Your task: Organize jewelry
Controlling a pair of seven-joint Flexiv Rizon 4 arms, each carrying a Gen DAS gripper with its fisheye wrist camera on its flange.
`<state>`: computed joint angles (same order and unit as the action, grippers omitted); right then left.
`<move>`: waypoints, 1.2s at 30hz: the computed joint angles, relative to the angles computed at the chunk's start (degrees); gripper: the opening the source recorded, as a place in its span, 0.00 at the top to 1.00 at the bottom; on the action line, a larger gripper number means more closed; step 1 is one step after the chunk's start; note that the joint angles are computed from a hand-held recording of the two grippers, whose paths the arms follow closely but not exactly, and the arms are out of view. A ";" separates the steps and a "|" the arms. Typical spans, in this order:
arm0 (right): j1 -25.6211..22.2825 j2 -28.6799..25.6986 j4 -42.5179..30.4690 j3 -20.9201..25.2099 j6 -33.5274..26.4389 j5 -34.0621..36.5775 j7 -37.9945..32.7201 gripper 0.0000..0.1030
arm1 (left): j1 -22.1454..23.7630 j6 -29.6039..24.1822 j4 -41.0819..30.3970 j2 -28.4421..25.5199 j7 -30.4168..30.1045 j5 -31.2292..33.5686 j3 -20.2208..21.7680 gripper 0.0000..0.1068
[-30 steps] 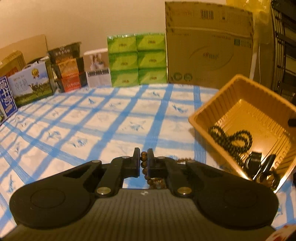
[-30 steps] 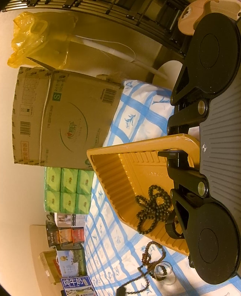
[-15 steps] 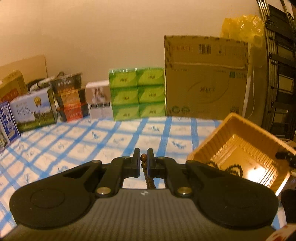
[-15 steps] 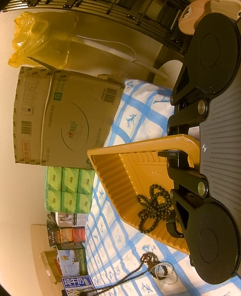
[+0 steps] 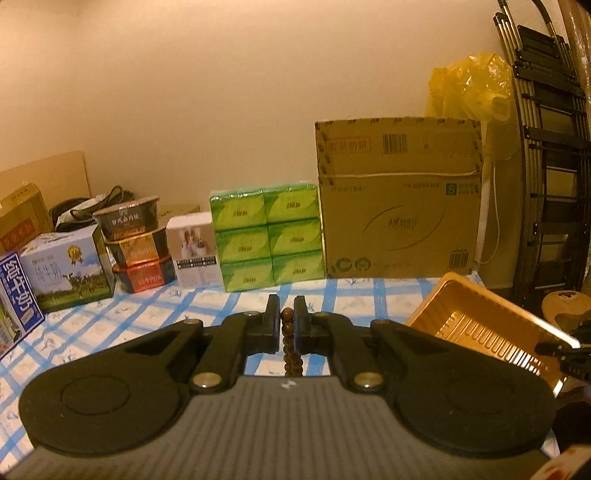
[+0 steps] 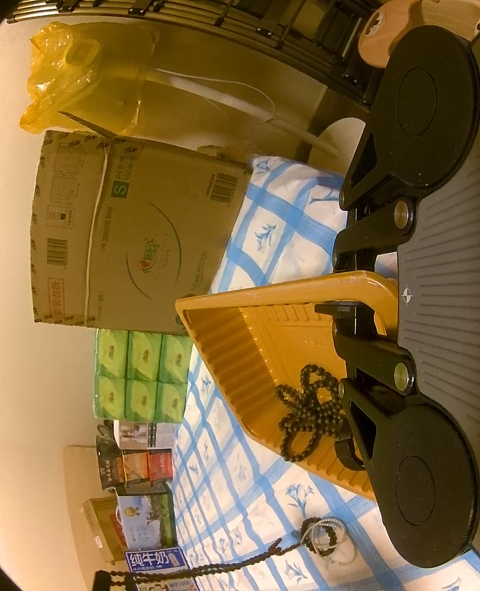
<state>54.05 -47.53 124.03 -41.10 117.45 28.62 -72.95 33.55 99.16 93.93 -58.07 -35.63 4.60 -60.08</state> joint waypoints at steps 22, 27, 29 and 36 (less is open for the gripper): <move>-0.85 0.03 -0.36 0.90 0.50 0.61 -1.09 0.94 | -10.60 -2.64 1.30 6.45 -2.55 -8.36 24.19 0.95; -0.71 0.00 -0.36 0.75 0.37 0.63 -1.06 0.94 | -8.59 -2.86 3.94 7.66 -1.77 -8.24 24.83 0.95; -0.72 -0.01 -0.35 0.78 0.44 0.63 -1.01 0.94 | -9.54 -4.82 4.36 9.07 -1.45 -8.96 27.35 0.94; -0.81 -0.03 -0.37 0.84 0.53 0.67 -1.11 0.94 | -10.21 -5.37 4.59 8.62 -0.71 -12.54 27.53 0.84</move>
